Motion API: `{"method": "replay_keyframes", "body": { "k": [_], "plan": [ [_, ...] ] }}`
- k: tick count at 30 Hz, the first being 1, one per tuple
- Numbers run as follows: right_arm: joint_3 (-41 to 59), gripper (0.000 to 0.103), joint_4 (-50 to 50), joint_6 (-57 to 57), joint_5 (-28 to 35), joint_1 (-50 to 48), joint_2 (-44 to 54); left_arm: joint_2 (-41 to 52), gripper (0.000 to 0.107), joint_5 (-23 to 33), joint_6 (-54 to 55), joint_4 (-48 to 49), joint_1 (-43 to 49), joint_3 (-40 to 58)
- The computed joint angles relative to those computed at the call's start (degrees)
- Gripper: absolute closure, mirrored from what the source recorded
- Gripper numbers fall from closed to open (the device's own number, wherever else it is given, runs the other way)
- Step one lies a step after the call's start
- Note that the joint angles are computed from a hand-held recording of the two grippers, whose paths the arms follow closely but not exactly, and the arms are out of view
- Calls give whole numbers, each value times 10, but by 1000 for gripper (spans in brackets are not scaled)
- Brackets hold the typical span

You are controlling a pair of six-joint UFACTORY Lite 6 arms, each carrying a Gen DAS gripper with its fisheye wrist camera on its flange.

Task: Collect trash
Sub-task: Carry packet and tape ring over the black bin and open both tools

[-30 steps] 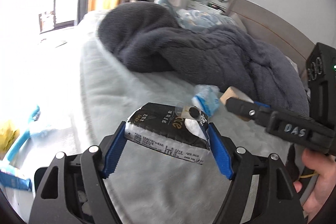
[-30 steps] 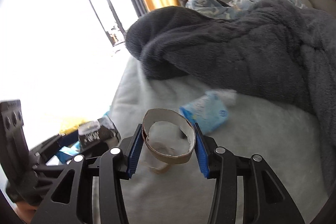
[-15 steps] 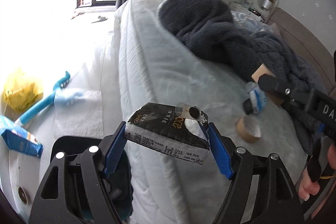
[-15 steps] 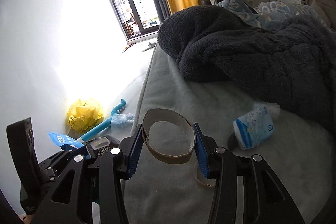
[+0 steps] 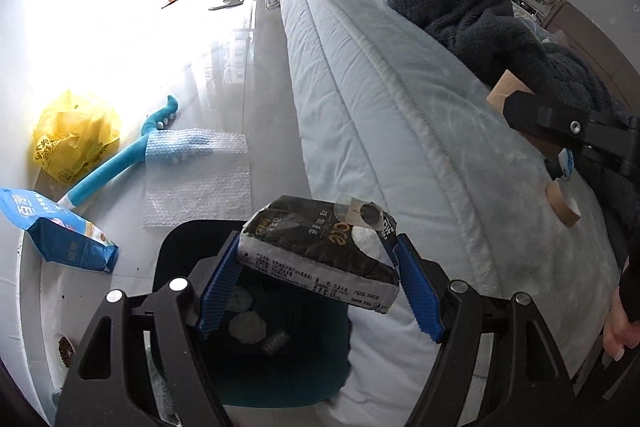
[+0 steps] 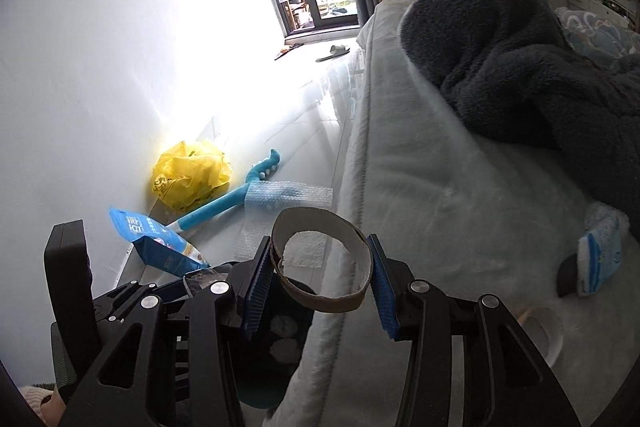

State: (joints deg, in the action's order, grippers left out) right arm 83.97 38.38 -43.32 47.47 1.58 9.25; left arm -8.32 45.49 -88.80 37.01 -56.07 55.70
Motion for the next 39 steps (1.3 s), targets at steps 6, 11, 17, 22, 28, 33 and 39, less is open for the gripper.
{"method": "replay_keyframes", "body": {
  "k": [6,11,17,22,28,33,39],
  "plan": [
    [-10,56,-24,34,-25,67,16,-55,30,-13,60,-44,31,-74],
    [-12,56,-35,58,-38,111,33,-120,29,-49,134,-117,89,-154],
    [-4,56,-65,96,-58,161,65,-178,20,-56,247,-196,148,-200],
    [4,56,-77,120,-68,184,97,-234,17,-43,305,-227,204,-238],
    [14,56,-103,154,-83,214,137,-305,16,-17,340,-220,238,-255],
    [23,56,-125,180,-92,241,169,-363,16,1,335,-188,239,-256],
    [26,56,-156,209,-104,275,197,-413,16,34,305,-122,225,-239]
  ]
}}
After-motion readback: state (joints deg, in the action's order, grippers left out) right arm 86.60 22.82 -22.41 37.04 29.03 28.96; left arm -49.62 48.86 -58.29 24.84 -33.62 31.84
